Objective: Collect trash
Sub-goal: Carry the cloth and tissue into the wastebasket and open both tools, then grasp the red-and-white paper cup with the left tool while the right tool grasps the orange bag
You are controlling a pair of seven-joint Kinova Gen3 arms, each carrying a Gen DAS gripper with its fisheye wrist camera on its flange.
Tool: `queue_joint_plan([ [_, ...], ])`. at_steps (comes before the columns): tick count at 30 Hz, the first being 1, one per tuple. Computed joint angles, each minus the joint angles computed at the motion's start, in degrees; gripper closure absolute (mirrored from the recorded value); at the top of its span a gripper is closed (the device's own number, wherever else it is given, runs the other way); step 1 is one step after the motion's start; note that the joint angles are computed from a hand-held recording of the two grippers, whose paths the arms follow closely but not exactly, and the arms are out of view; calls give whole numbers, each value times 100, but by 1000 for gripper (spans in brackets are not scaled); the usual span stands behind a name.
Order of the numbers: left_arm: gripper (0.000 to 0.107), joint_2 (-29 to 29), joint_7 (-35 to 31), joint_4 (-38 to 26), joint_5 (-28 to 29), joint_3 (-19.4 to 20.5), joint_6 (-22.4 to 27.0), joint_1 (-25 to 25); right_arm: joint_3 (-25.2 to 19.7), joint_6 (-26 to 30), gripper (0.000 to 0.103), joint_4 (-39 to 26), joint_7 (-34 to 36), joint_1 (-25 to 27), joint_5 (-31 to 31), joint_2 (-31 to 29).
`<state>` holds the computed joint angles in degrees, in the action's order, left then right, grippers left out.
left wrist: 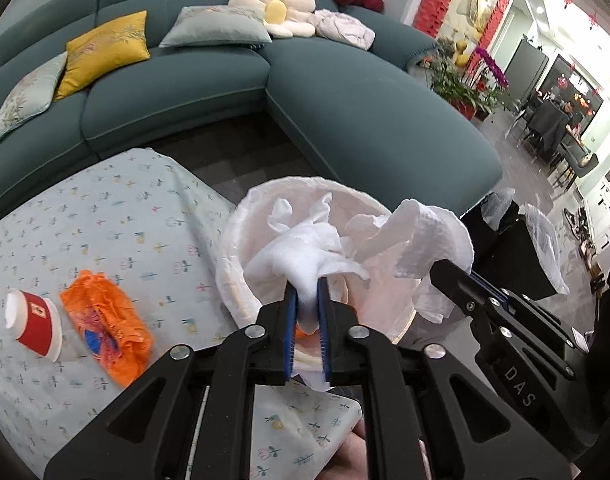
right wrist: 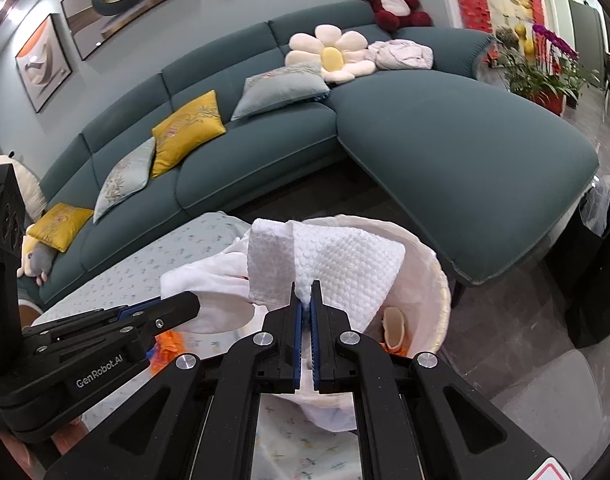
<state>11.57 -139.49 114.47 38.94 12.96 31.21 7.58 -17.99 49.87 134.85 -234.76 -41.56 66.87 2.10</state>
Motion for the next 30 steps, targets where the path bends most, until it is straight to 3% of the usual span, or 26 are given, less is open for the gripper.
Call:
queue_joint_plan([
  [1,94,48,126,-25,-76,-15,-33,78,25,-48,99,37,-20,28,23,3],
  [3,78,97,257,-37,-145,7,-130,158,56,-119,98,78,-36,71,44,26],
  [5,69,92,363,-10,-220,29,-253,201,81,-141,93,99,-93,98,81,69],
  [10,63,141,632,10,-444,29,-355,190,136,-290,89,139,-167,161,177,113],
  [13,62,146,731,12,-541,21,-366,116,119,-226,79,96,-186,130,199,149],
  [15,61,126,730,36,-530,26,-370,25,128,-224,79,34,-112,122,191,167],
  [20,49,-10,561,181,-290,15,-488,-256,123,-171,74,-172,117,60,117,228],
  [30,47,-135,114,300,137,-330,-298,-830,168,-84,66,-790,612,-206,30,564],
])
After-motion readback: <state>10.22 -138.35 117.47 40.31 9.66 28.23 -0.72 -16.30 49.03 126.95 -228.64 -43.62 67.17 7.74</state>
